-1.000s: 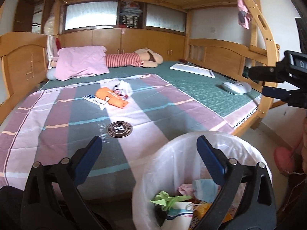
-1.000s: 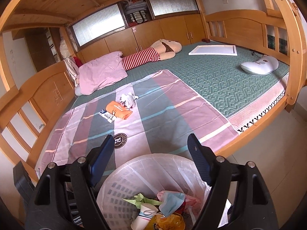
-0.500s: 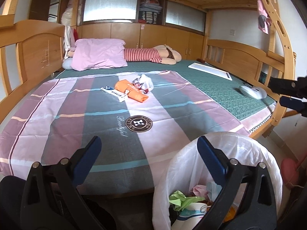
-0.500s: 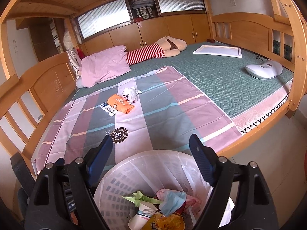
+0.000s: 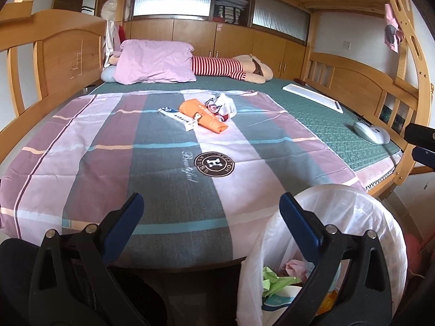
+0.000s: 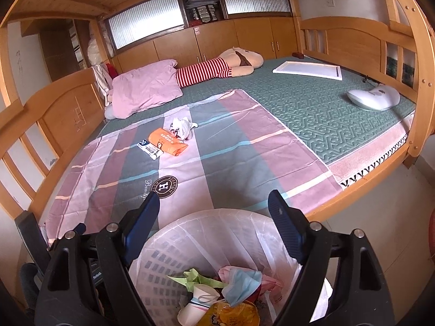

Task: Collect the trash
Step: 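Move both open tools from the basket toward the orange box on the sheet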

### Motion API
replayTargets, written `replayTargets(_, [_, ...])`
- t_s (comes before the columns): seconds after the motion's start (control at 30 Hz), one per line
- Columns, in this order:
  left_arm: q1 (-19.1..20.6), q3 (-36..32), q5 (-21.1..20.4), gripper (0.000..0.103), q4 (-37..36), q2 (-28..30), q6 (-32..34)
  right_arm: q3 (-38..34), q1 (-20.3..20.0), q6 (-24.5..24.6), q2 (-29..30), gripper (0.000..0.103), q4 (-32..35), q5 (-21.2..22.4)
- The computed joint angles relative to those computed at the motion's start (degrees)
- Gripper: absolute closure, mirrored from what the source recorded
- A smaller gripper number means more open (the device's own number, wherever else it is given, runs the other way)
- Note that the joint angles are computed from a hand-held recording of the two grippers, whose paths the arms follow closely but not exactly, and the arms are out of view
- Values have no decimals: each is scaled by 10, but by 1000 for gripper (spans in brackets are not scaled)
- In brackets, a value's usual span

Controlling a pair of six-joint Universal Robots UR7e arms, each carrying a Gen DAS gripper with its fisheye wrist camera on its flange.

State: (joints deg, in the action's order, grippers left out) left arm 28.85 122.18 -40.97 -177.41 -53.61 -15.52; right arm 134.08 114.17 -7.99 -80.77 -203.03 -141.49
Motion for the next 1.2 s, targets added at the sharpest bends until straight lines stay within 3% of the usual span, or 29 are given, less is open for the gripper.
replayTargets(0.3, [1, -2, 4, 4, 7, 2, -7, -15, 13, -57, 39, 23, -38, -34])
replayTargets(0.43, [8, -13, 6, 4, 4, 5, 11, -29, 18, -134, 81, 22, -170, -46])
replayTargets(0.47, [12, -18, 9, 4, 5, 6, 17, -34, 17, -154, 89, 17, -196, -44])
replayTargets(0.53, [21, -31, 15, 4, 15, 5, 22, -42, 13, -165, 90, 15, -199, -34])
replayTargets(0.7, [67, -94, 50, 4, 101, 9, -3, -85, -6, -165, 88, 15, -117, -2])
replayTargets(0.77, [92, -131, 61, 4, 158, 13, -36, -109, -21, -141, 83, 15, -45, 30])
replayTargets(0.87, [136, -197, 27, 4, 254, 23, -94, -158, -46, -92, 91, 14, 61, 83])
replayTargets(0.97, [169, -250, -22, 4, 315, 39, -92, -240, -66, -80, 143, 14, 128, 100])
replayTargets(1.07, [181, -249, -2, 4, 293, 48, -91, -324, -90, -49, 193, 14, 207, 128])
replayTargets(1.2, [200, -251, -47, 4, 354, 39, -191, -467, -121, -32, 289, 14, 270, 131])
